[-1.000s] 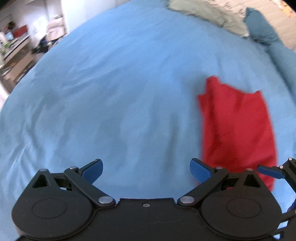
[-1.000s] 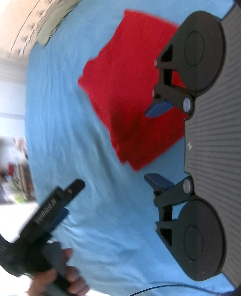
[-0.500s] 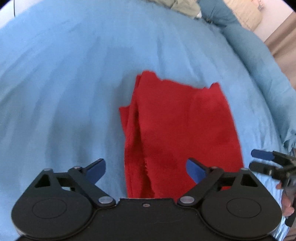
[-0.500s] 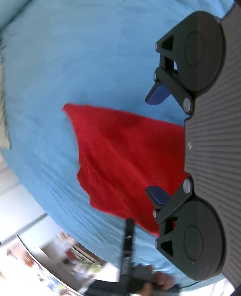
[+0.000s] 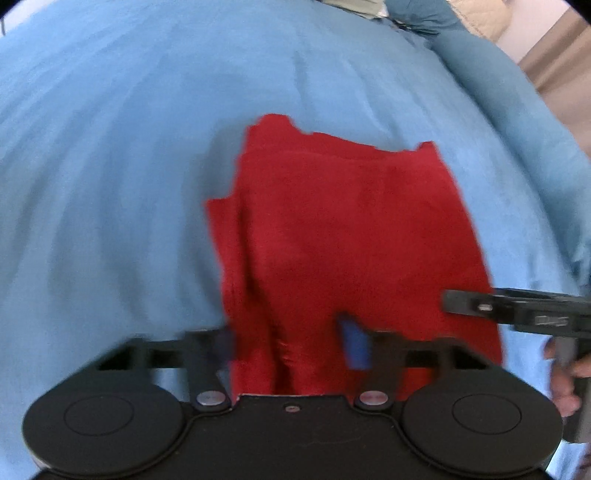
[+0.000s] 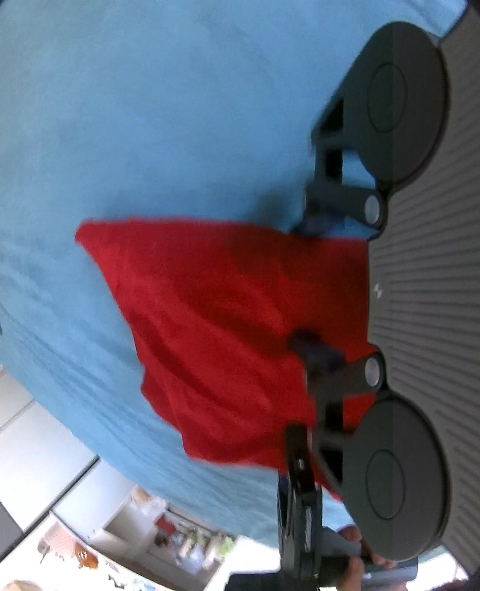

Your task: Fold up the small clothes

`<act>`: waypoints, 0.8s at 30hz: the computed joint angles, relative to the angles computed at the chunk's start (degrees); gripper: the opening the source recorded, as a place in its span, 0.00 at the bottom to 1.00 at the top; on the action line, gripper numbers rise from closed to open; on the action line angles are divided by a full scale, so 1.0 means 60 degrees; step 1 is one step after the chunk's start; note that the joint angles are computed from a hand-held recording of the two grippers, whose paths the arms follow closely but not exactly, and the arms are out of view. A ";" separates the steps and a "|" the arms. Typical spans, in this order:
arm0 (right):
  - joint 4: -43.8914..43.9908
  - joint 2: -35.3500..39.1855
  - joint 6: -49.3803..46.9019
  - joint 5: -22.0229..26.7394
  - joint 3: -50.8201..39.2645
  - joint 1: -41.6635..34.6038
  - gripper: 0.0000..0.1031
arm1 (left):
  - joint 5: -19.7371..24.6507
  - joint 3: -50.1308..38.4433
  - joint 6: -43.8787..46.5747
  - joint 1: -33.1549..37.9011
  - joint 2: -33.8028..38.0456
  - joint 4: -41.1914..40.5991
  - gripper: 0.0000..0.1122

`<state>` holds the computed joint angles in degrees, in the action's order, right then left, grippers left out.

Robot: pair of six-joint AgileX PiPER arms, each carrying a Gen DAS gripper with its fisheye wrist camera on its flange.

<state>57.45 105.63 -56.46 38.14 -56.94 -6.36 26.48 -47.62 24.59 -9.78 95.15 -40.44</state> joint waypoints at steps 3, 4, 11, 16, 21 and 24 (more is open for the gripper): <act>-0.0277 -0.0350 0.0196 -0.0327 0.0073 0.0313 0.44 | 0.0129 -0.0338 -0.1632 -0.0385 -0.0080 0.1489 0.31; -0.0363 -0.0488 0.0306 -0.0312 0.0080 0.0331 0.40 | 0.0115 -0.0384 -0.2063 -0.0503 -0.0145 0.1877 0.28; -0.0128 -0.2141 0.0059 0.0031 0.0788 0.0146 0.36 | 0.0488 -0.0205 -0.4391 -0.1161 -0.1516 0.3639 0.23; -0.0550 -0.3808 0.0648 0.1172 0.1402 -0.0759 0.36 | 0.1286 -0.0223 -0.6803 -0.2573 -0.2955 0.5730 0.23; -0.1383 -0.5723 0.1031 0.3361 0.1829 -0.2659 0.36 | 0.2295 -0.0239 -0.9527 -0.4735 -0.4178 0.7421 0.23; -0.1777 -0.6613 0.0532 0.4926 0.2055 -0.4258 0.36 | 0.2757 -0.0093 -1.1576 -0.6347 -0.4488 0.8470 0.23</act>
